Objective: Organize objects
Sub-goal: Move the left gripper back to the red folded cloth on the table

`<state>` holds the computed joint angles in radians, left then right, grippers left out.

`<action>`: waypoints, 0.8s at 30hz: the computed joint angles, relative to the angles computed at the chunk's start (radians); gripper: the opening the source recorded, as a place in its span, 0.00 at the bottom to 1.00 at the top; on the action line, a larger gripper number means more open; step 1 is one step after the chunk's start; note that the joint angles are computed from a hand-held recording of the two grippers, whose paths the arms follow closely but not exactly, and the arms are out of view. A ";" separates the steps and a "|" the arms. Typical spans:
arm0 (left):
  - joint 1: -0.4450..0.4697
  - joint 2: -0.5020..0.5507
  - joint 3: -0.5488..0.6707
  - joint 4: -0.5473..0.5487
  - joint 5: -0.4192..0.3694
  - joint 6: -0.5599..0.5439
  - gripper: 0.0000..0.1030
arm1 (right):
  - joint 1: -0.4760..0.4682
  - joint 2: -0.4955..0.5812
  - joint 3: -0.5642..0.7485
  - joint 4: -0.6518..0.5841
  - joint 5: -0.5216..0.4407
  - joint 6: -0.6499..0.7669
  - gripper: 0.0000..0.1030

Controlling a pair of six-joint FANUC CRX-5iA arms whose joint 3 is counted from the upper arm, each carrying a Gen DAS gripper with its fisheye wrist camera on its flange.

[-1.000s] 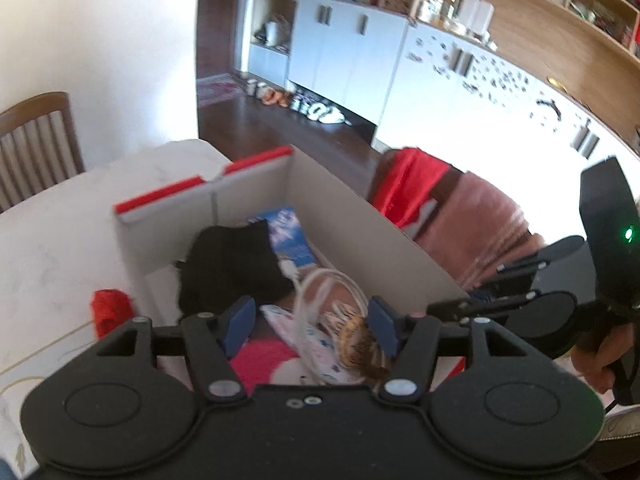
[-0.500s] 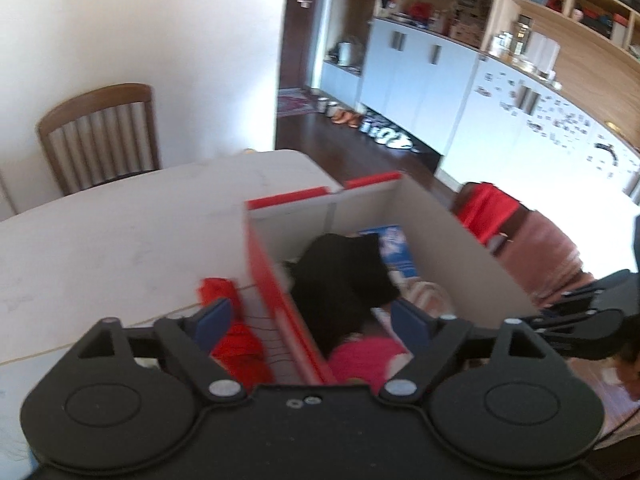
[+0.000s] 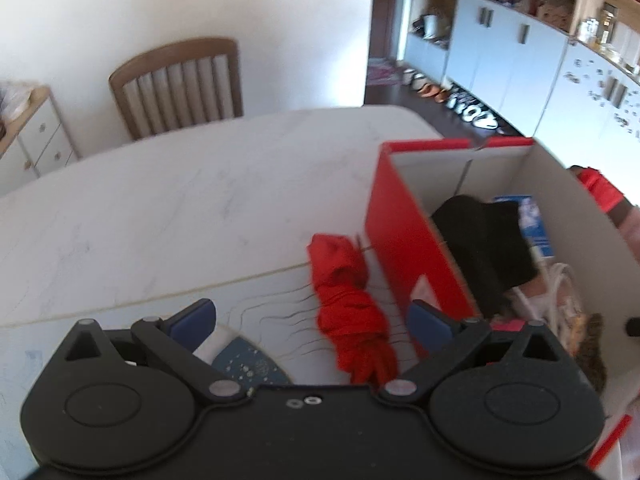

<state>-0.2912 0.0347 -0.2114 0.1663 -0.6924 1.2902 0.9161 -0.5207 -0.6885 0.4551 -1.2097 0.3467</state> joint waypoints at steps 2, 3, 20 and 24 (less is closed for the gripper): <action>0.005 0.014 -0.004 0.006 0.002 -0.003 0.98 | 0.001 -0.003 -0.002 0.000 -0.002 -0.001 0.05; 0.006 0.021 -0.003 0.003 0.001 0.002 0.98 | 0.001 -0.005 -0.003 -0.001 -0.004 0.000 0.05; 0.031 0.068 -0.069 0.121 0.054 -0.073 0.98 | 0.009 -0.009 0.006 -0.016 -0.035 0.009 0.05; 0.031 0.074 -0.086 0.161 0.068 -0.103 0.97 | 0.010 -0.003 0.011 -0.024 -0.037 0.008 0.05</action>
